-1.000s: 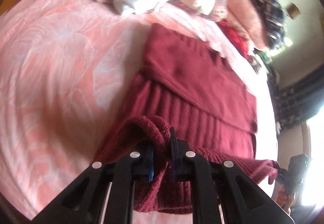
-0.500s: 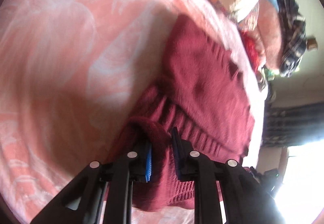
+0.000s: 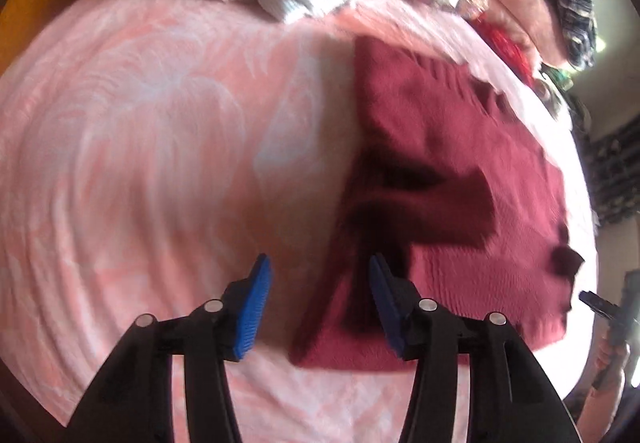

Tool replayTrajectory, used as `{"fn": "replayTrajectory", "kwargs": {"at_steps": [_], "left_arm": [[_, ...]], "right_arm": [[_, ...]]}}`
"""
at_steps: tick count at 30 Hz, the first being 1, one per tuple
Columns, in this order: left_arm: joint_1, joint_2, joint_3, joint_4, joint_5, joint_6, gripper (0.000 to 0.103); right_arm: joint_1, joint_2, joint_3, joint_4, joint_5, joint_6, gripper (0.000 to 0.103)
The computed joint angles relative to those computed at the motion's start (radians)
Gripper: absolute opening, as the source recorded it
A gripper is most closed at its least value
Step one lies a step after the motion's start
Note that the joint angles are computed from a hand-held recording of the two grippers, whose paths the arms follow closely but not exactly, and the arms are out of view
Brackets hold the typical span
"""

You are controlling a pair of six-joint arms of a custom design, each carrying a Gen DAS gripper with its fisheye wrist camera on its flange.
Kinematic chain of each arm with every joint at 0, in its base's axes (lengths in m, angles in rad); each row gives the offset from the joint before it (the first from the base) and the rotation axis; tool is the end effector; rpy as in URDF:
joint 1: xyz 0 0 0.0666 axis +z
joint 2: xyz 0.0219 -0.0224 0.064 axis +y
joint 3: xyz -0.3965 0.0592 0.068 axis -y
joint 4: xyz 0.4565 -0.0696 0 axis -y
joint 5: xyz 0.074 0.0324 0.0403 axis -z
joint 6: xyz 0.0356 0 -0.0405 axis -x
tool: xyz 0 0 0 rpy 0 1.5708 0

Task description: Fold small clothes

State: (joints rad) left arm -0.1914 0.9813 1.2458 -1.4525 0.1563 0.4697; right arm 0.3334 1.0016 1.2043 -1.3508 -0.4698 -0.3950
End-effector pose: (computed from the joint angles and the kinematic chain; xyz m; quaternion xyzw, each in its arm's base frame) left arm 0.3319 -0.0704 0.5160 -0.1210 0.9713 -0.1340 0.1545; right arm 0.3311 0.1313 0.4966 -0.0195 0.9520 0.2853 0.1096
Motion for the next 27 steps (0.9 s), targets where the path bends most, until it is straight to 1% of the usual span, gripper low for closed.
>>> {"fn": "replayTrajectory", "kwargs": {"at_steps": [1,3,4,6,8,9,10,11,12,14,16,17,18,20,21,22,23,24,25,27], "left_arm": [[-0.013,-0.008,-0.009,-0.002,0.033,0.009,0.051],[-0.046,-0.011,-0.019,0.01,0.051,0.022,0.053],[-0.069,-0.007,-0.02,0.013,0.039,0.03,0.054],[-0.102,0.002,-0.021,0.02,0.014,0.035,0.063],[-0.119,0.016,-0.018,0.015,-0.008,0.046,0.063],[-0.12,0.019,-0.018,0.017,-0.007,0.053,0.063],[-0.117,0.022,-0.018,0.022,0.001,0.064,0.063],[-0.117,0.023,-0.016,0.023,0.0,0.073,0.059],[-0.114,0.024,-0.013,0.024,-0.005,0.084,0.045],[-0.098,0.032,-0.002,0.022,0.007,0.098,0.034],[-0.078,0.039,0.009,0.036,0.027,0.113,0.029],[-0.075,0.047,0.018,0.042,0.028,0.124,0.023],[-0.065,0.054,0.031,0.051,0.028,0.132,0.021],[-0.049,0.064,0.054,0.075,0.018,0.148,0.021],[-0.044,0.073,0.064,0.084,0.008,0.155,0.021],[-0.036,0.077,0.07,0.089,-0.011,0.156,0.021],[-0.032,0.081,0.075,0.092,-0.036,0.159,0.021],[-0.025,0.086,0.08,0.087,-0.059,0.157,0.023],[-0.021,0.09,0.082,0.078,-0.078,0.148,0.023],[-0.022,0.091,0.083,0.067,-0.099,0.121,0.025]], "right_arm": [[0.012,-0.005,-0.005,-0.002,-0.004,-0.009,0.043],[0.026,-0.011,-0.014,0.013,-0.034,-0.037,0.043],[0.033,-0.006,-0.017,0.017,-0.053,-0.051,0.043],[0.048,0.008,-0.018,0.012,-0.05,-0.077,0.04],[0.057,0.022,-0.025,0.02,-0.074,-0.096,0.036],[0.06,0.029,-0.03,0.024,-0.093,-0.11,0.027],[0.061,0.035,-0.035,0.033,-0.108,-0.119,0.012],[0.063,0.042,-0.033,0.043,-0.117,-0.127,0.006],[0.063,0.042,-0.034,0.061,-0.123,-0.137,0.003],[0.061,0.04,-0.027,0.099,-0.127,-0.154,0.003],[0.052,0.045,-0.007,0.145,-0.127,-0.183,0.002],[0.044,0.053,0.007,0.162,-0.123,-0.194,0.002],[0.031,0.065,0.023,0.18,-0.123,-0.204,0.002],[0.006,0.082,0.046,0.215,-0.118,-0.239,0.003],[-0.006,0.096,0.059,0.225,-0.115,-0.252,0.007],[-0.013,0.111,0.072,0.222,-0.102,-0.253,0.009],[-0.019,0.127,0.087,0.207,-0.069,-0.248,0.01],[-0.025,0.136,0.099,0.189,-0.039,-0.238,0.017],[-0.029,0.142,0.105,0.177,-0.015,-0.226,0.02],[-0.038,0.138,0.094,0.176,-0.012,-0.213,0.02]]}}
